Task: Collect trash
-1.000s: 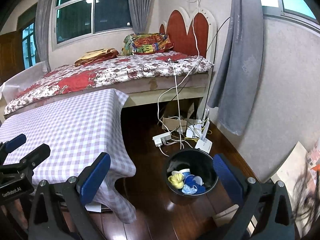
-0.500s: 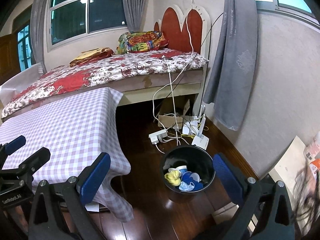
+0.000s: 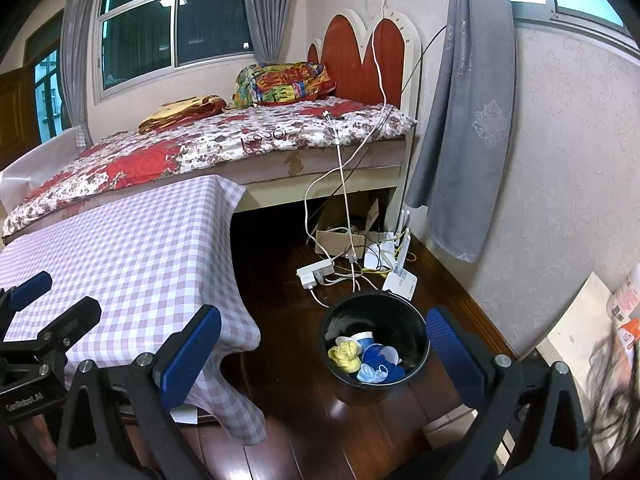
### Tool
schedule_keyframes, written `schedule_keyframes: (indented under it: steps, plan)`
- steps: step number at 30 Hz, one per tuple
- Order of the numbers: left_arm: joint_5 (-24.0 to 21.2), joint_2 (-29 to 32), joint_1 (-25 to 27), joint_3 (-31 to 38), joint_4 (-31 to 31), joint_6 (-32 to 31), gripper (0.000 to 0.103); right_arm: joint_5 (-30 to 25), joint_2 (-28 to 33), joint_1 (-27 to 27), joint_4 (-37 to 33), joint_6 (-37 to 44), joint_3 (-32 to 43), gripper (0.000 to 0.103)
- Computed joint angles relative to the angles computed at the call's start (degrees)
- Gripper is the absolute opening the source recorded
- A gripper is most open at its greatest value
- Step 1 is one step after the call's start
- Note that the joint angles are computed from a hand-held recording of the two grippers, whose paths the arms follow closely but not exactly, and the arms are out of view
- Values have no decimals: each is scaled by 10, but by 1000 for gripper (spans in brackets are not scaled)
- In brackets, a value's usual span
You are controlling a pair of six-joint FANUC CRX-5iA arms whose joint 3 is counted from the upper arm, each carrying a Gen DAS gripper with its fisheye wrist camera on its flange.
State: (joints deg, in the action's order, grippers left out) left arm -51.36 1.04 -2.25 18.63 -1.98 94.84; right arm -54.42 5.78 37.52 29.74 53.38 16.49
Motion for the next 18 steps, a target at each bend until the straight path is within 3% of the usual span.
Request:
schedule_keyframes:
  steps: [18]
  plan:
    - [-1,1,3,4,2,-6,101,0,3,-1,-2,2,5,103]
